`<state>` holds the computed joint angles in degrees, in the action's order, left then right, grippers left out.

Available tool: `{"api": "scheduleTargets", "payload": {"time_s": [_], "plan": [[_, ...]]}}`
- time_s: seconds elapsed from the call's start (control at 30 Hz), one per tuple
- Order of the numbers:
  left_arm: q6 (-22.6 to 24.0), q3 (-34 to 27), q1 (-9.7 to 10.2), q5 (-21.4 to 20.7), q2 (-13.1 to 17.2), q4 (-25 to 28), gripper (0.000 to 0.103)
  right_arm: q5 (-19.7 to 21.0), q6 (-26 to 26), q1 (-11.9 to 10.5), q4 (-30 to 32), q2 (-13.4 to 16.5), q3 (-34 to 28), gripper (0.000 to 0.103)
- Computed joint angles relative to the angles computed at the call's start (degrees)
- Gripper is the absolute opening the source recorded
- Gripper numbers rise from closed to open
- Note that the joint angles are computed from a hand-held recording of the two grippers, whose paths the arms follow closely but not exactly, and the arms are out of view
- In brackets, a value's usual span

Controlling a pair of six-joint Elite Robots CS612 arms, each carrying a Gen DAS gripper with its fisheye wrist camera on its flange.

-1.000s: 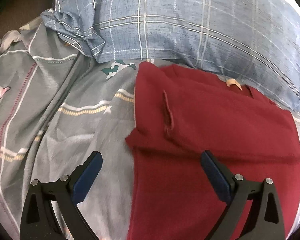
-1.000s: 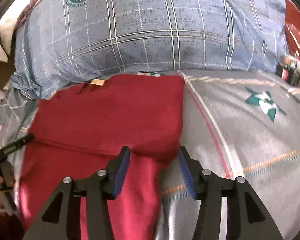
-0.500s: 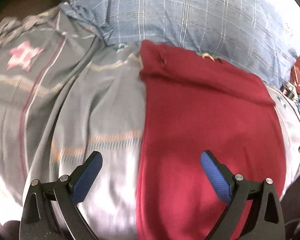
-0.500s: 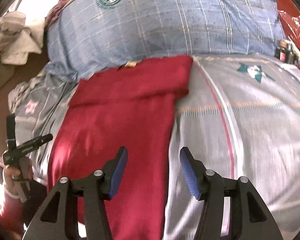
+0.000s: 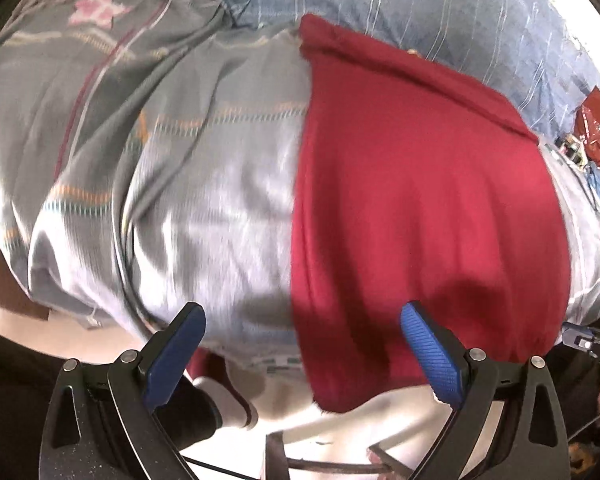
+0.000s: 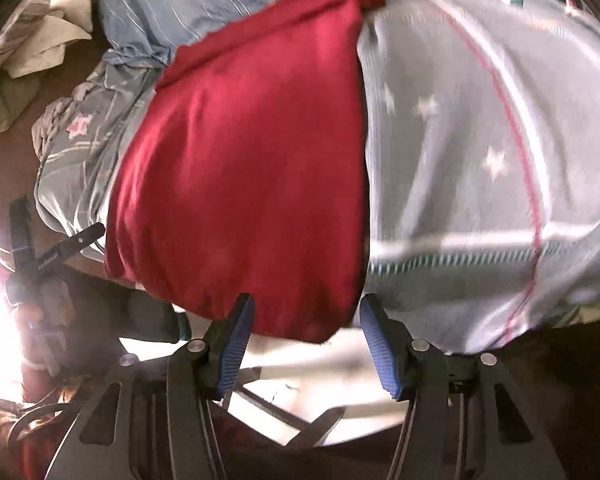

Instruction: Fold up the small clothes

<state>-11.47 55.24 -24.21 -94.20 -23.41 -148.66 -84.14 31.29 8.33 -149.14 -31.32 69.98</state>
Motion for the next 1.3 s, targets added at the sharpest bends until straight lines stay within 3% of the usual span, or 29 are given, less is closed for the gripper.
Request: {"api": "scheduleTargets", "payload": {"time_s": [0.27, 0.43, 0.57, 0.67, 0.77, 0.9, 1.03, 1.13, 1.3], "plan": [[-0.5, -0.3, 0.13, -1.1, 0.1, 0.7, 0.096, -0.6, 1.9, -0.1, 2.8, 0.9, -1.1, 0.061], [-0.7, -2.0, 0.25, -1.2, 0.8, 3.4, 0.095, 2.1, 0.6, -0.3, 0.6, 1.2, -1.0, 0.061], [-1.0, -3.7, 0.94, -4.7, 1.5, 5.1, 0.09, 3.6, -3.3, 0.3, 0.9, 1.3, -1.8, 0.061], [-0.4, -5.9, 1.15, -6.4, 2.4, 8.2, 0.083, 5.6, -3.7, -0.1, 0.0, 1.5, -2.0, 0.061], [-0.9, -7.2, 1.36, -7.2, 3.1, 9.3, 0.083, 7.5, -1.6, -0.5, -0.4, 2.5, -2.9, 0.061], [-1.7, -7.1, 1.83, -8.3, 2.9, 9.2, 0.073, 9.0, -0.2, -0.7, -0.4, 2.2, -2.4, 0.061], [-1.3, -6.2, 2.14, -8.9, 2.5, 8.1, 0.072, 10.0, -2.2, -0.7, -2.3, 0.4, 0.0, 0.061], [-0.5, -5.6, 2.07, -9.3, 2.0, 8.4, 0.068, 10.3, -1.3, -0.8, -4.1, 0.5, 0.0, 0.061], [0.9, -4.0, 1.97, -9.6, 1.2, 6.9, 0.065, 11.7, -3.2, -0.2, -0.8, 1.1, -2.1, 0.061]]}}
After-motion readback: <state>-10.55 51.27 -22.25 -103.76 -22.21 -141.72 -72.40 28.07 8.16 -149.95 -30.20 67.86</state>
